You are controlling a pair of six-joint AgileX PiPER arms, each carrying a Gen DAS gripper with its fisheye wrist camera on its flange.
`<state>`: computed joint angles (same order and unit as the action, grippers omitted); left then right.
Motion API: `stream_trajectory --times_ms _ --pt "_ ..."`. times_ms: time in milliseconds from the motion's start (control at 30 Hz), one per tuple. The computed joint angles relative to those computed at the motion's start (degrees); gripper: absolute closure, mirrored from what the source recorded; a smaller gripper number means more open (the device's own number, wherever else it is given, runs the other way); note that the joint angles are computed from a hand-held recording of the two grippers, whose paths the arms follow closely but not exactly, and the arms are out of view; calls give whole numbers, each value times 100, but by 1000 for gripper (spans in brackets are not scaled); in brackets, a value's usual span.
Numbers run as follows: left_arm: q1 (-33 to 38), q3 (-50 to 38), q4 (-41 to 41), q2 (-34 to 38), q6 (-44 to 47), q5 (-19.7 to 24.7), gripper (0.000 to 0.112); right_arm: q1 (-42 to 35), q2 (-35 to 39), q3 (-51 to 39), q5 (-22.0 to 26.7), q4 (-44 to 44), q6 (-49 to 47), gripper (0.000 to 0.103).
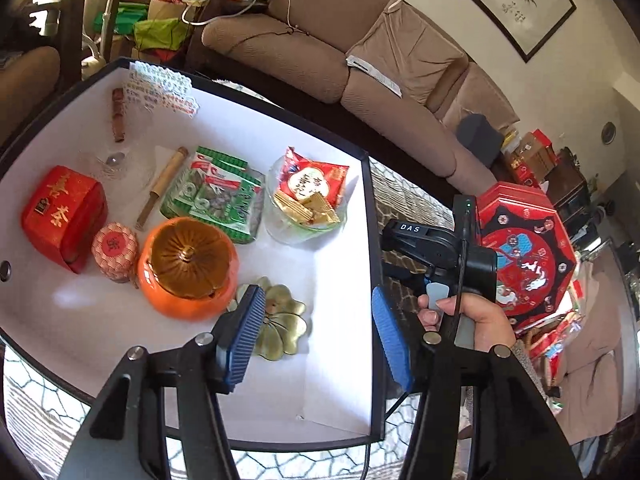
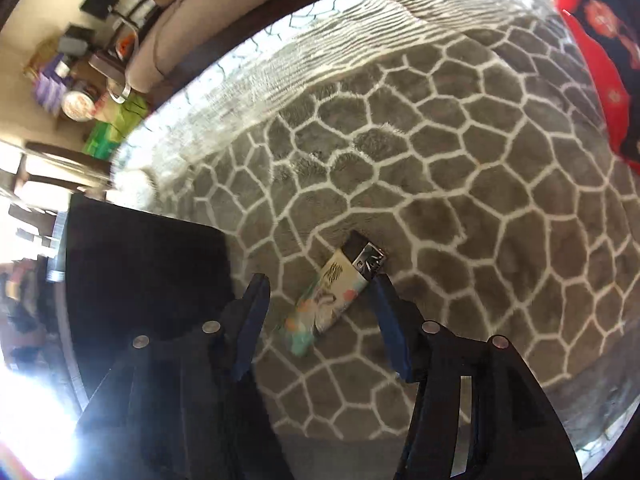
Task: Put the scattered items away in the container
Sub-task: 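Grasp the patterned lighter on the rug with the right tool, then carry the lighter into the box and open the right tool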
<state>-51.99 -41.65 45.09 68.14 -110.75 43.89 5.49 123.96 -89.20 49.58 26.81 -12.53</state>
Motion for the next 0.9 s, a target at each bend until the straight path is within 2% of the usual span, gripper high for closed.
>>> stream_trajectory --times_ms 100,133,167,200,267,367,533,633,800,900 --pt "-176 -189 -37 208 226 619 56 501 -110 130 -401 -1082 571 55" --pt "-236 -202 -24 231 198 754 56 684 -149 194 -516 -1549 751 58" --pt "-271 -220 -48 258 230 860 56 859 -212 329 -687 -2030 881 69" --pt "-295 -235 -81 271 277 939 56 963 -271 464 -837 -2282 850 71" --pt "-337 -221 -125 246 318 1003 56 947 -372 678 -989 -2200 510 73" --pt "-404 -215 -176 189 368 1104 56 677 -503 848 -864 -1650 -3 79" --pt "-543 -179 -202 -5 364 1198 56 361 -1128 1352 -777 -1229 -647 80" --pt "-633 -157 -216 -98 344 1278 56 132 -1716 1575 -458 -715 -1298 80" --pt "-863 -1 -193 -520 184 1461 56 198 -2986 1646 564 18 -2379 81" --pt "-1575 375 64 -1140 -608 2146 56 715 -3494 1414 1165 18 -2563 82"
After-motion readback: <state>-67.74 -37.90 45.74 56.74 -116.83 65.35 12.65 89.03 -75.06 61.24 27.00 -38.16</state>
